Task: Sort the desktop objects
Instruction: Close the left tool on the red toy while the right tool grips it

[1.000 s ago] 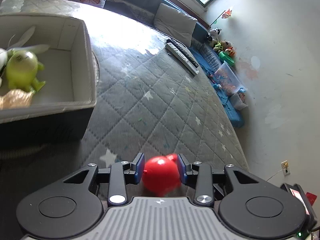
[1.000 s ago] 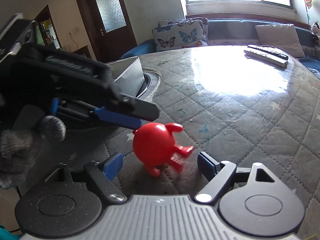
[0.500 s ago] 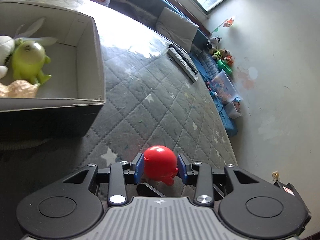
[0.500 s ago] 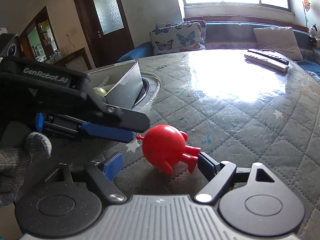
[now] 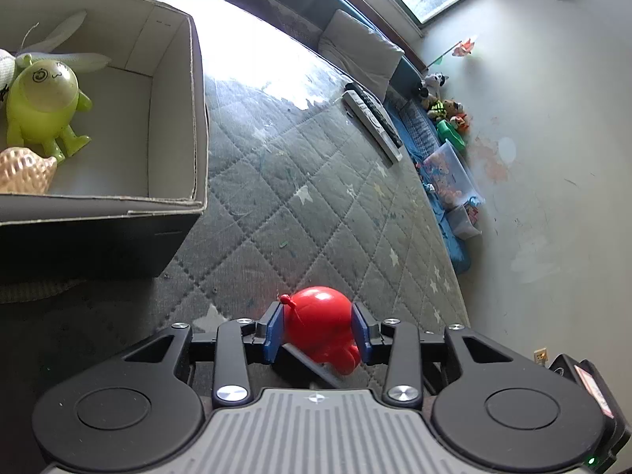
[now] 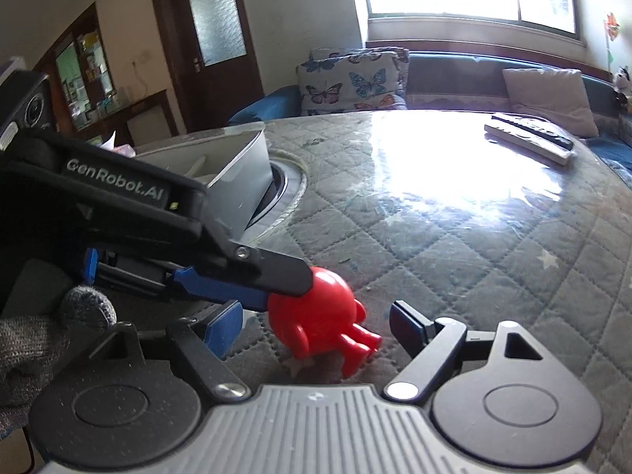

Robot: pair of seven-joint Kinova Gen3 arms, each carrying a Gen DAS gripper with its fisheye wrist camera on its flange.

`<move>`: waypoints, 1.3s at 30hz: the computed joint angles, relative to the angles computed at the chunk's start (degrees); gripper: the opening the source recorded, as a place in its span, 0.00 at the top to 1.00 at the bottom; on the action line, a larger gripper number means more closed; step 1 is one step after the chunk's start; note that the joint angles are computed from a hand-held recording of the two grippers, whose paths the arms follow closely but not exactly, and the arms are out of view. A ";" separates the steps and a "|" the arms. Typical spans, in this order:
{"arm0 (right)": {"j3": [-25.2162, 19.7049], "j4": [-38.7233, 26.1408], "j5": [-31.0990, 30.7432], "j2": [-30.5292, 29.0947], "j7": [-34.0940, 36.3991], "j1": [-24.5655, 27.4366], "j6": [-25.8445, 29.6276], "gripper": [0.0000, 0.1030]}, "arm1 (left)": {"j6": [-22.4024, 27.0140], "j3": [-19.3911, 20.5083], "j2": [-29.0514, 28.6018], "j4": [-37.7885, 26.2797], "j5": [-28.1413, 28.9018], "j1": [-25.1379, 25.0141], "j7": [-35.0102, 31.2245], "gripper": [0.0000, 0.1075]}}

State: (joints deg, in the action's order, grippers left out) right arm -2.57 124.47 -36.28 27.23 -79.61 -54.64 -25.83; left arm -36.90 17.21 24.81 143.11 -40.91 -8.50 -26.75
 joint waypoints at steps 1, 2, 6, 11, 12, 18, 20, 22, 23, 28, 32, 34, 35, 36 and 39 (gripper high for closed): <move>-0.08 -0.23 0.25 0.25 0.16 0.08 0.30 0.19 | 0.08 0.35 0.28 -0.25 -0.67 -0.54 0.64 0.62; -0.10 -0.43 0.49 0.38 0.25 0.14 0.62 0.19 | 0.27 0.83 0.51 -0.52 -1.86 -1.36 1.52 0.62; -0.51 -0.32 1.62 0.45 -0.24 0.59 0.69 0.21 | 0.08 1.56 1.38 -1.14 -3.99 -3.06 4.02 0.61; 0.02 -0.52 1.79 0.61 -0.45 0.06 0.89 0.23 | 0.13 1.95 2.77 -2.03 -4.78 -3.49 6.89 0.58; -0.04 -0.47 1.91 0.58 -0.54 0.10 0.89 0.23 | 0.24 1.95 2.85 -2.16 -4.86 -3.39 6.99 0.58; -0.16 0.06 2.31 0.31 -1.10 0.14 0.41 0.23 | 1.73 2.84 3.19 -3.18 -6.45 -3.91 9.12 0.55; -0.03 0.04 1.99 0.33 -0.97 -0.03 0.31 0.23 | 2.22 2.88 3.15 -3.41 -6.28 -3.55 9.26 0.54; -0.06 -0.09 1.74 0.27 -1.06 0.06 0.44 0.25 | 2.17 3.00 3.31 -3.45 -6.16 -3.60 9.52 0.54; -0.44 0.12 2.05 0.19 -1.50 0.40 0.14 0.26 | 2.12 3.24 3.51 -3.53 -6.63 -4.04 9.96 0.54; -1.28 0.70 3.03 0.01 -3.50 1.75 -0.40 0.30 | 1.09 3.29 4.25 -3.42 -8.19 -5.04 10.57 0.54; -0.14 0.18 1.71 0.01 -2.84 0.85 0.72 0.35 | 1.12 2.43 3.62 -3.19 -6.84 -3.56 9.19 0.54; 0.88 0.11 0.24 -0.18 -1.89 -0.28 0.98 0.40 | 1.13 2.18 3.27 -2.94 -6.32 -3.15 8.46 0.54; 1.30 0.12 -0.35 -0.27 -1.48 -0.72 0.95 0.44 | 1.15 2.30 3.24 -2.90 -6.68 -3.37 8.45 0.54; 0.77 0.22 -0.01 -0.45 -1.73 -0.13 0.91 0.44 | 1.06 2.42 3.22 -2.79 -7.06 -3.68 8.53 0.54; 0.73 0.64 -0.46 -1.07 -1.05 -0.71 0.47 0.49 | 1.33 2.65 2.63 -2.43 -7.83 -3.96 8.89 0.54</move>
State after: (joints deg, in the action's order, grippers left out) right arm -1.84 125.11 -36.73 26.16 -80.67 -55.36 -25.36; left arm -35.56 19.87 27.44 140.67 -48.74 -12.46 -17.86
